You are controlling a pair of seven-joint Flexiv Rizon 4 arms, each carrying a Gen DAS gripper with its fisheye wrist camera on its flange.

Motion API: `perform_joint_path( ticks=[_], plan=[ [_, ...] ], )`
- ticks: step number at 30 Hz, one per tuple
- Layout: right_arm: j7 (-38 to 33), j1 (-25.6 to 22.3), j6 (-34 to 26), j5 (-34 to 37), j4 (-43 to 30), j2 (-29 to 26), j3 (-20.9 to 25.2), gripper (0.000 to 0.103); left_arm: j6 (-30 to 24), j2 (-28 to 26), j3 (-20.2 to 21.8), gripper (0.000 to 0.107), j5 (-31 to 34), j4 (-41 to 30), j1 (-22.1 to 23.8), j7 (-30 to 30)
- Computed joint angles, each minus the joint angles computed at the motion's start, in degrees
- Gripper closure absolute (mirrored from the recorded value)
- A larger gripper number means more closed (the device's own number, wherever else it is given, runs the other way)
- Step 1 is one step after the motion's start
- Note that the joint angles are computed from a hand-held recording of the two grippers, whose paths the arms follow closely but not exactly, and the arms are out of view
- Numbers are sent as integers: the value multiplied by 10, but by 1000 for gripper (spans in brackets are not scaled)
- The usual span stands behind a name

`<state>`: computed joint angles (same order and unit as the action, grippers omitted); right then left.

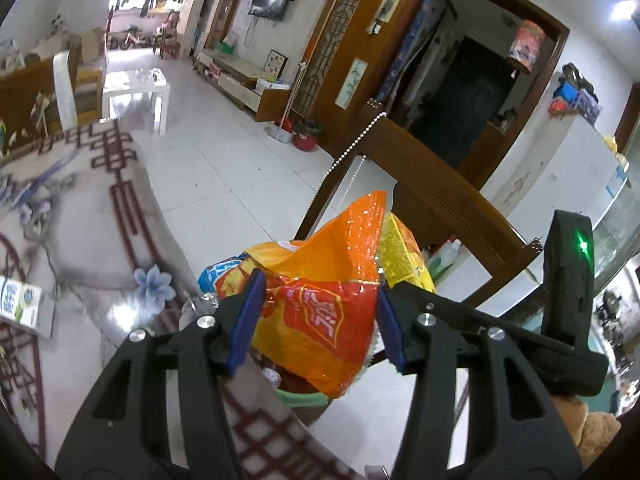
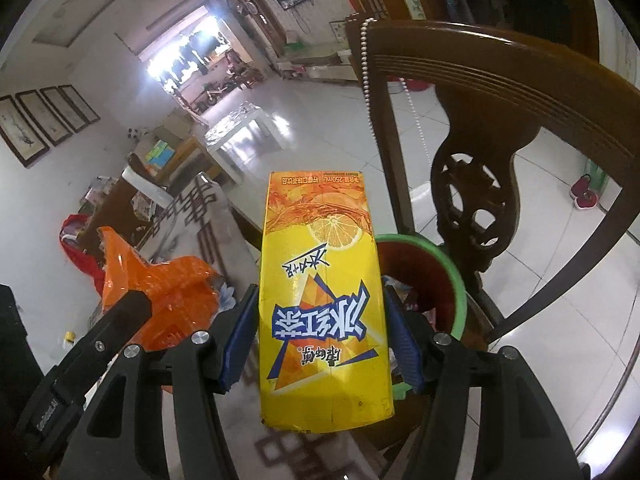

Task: Collect trash
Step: 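Carry the orange bag and yellow carton over the red bin with both grippers, then open both grippers over the red bin to drop bag and carton, then grasp the pink paper bag with the left gripper while the right approaches the milk carton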

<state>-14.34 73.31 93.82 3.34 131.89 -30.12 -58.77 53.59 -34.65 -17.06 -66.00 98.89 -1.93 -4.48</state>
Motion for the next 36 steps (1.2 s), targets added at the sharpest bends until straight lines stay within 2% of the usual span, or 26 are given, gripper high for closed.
perform_joint_path(
  ticks=[7,8,9,11,13,17,20,24,31,36],
  plan=[
    [-23,-33,15,0,11,22,18,43,43,-8,-11,53,-8,-12,-20,-16],
    [-27,-43,17,0,10,26,26,43,45,-11,-12,50,-7,-16,-20,-19],
    [-34,-61,25,0,10,30,43,43,47,-13,-13,41,-7,-19,-22,-25],
    [-45,-77,32,-2,7,30,54,29,59,-14,-22,28,-22,-21,-21,-25],
    [-54,-71,27,-2,6,29,44,28,65,-12,-27,27,-33,-24,-22,-22],
    [-64,-89,37,1,3,40,60,28,63,2,-29,24,-51,-18,-21,-7],
    [-68,-93,44,5,-6,43,69,28,62,23,-30,19,-96,-9,-17,35],
    [-79,-113,47,-4,-34,47,100,27,60,46,-12,17,-150,-4,-22,76],
    [-90,-124,30,-42,-96,32,133,26,63,77,36,15,-235,3,-18,115],
    [-76,-128,-2,-91,-149,7,152,23,94,66,72,13,-256,-7,-2,141]
  ],
)
